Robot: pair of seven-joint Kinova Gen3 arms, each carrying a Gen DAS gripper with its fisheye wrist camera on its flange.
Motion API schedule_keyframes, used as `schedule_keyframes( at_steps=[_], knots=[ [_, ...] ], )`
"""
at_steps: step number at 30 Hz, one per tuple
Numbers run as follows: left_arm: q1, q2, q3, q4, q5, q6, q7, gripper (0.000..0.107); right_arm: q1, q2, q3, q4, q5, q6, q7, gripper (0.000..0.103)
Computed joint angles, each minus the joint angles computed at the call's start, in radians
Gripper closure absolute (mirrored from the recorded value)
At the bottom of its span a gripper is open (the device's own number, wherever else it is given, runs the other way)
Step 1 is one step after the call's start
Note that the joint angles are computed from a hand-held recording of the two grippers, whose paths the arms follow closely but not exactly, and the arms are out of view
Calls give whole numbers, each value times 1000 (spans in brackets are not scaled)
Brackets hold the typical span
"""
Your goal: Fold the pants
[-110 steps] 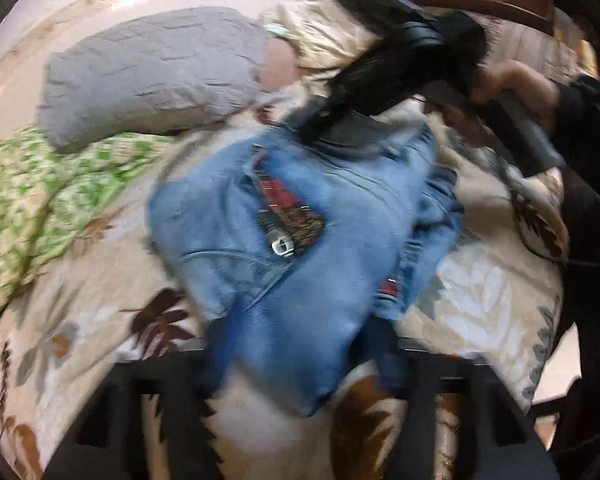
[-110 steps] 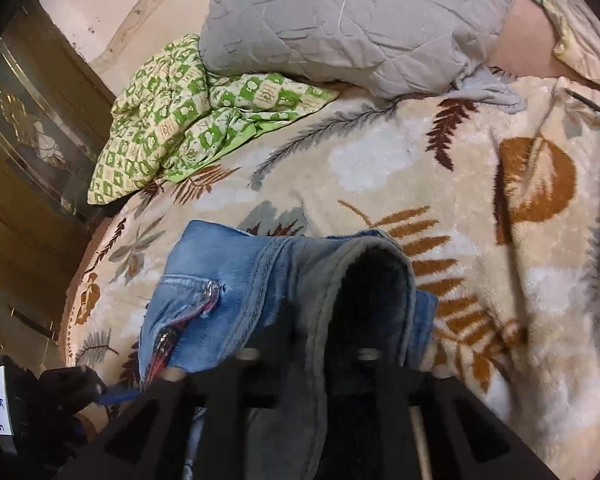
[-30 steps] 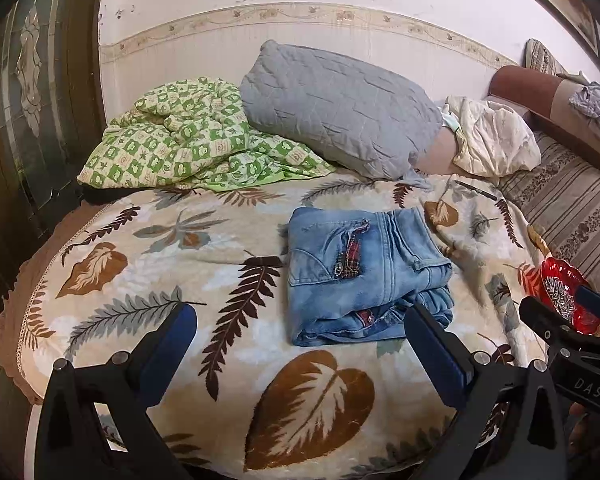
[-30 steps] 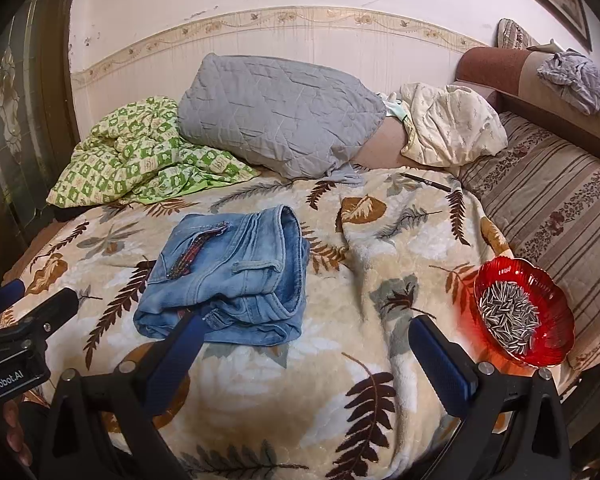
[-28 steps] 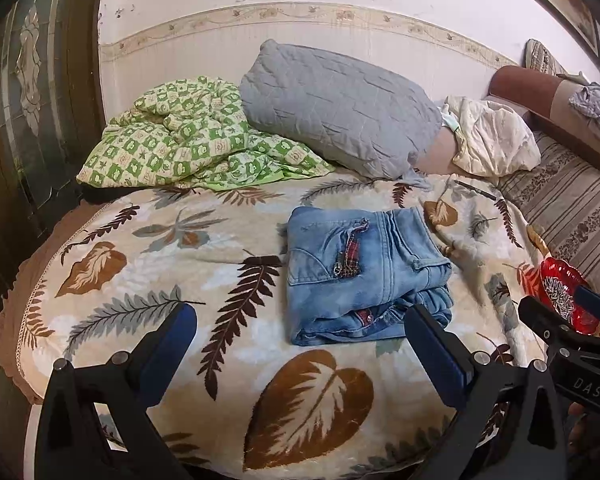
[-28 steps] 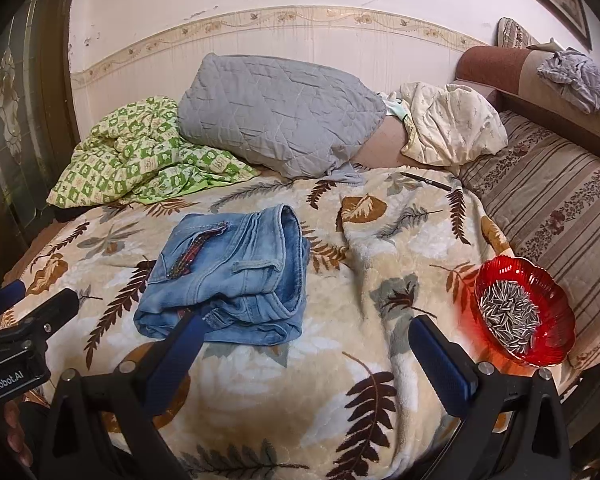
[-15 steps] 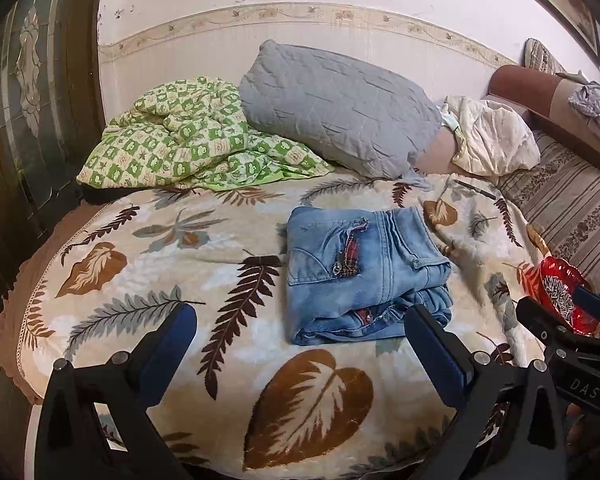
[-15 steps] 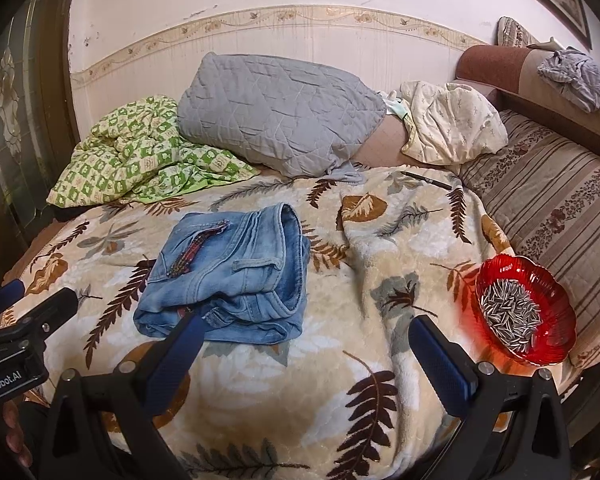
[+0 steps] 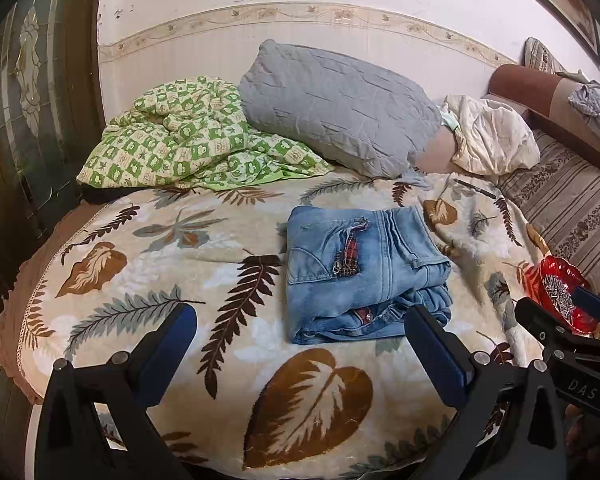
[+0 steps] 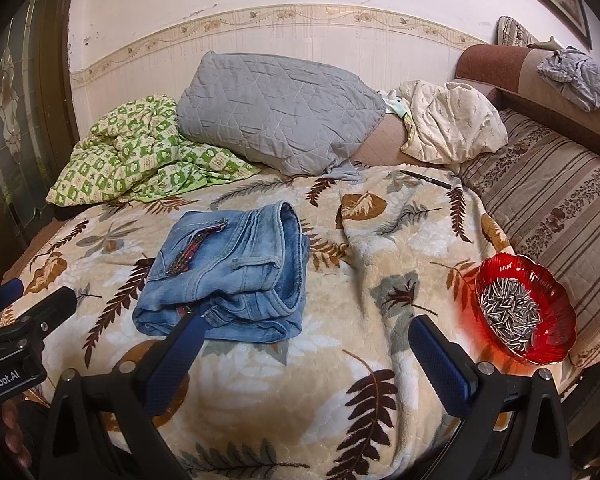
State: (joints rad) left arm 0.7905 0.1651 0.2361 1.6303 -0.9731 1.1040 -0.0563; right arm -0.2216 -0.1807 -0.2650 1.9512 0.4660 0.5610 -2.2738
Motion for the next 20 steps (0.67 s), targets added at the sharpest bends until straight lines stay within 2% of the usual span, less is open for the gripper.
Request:
schedule_keyframes(
  at_steps=[20],
  knots=[
    [-4,-12,6,19,-15,-14,16,4,-1,-1,-1,1,5,2,-9,0]
  ],
)
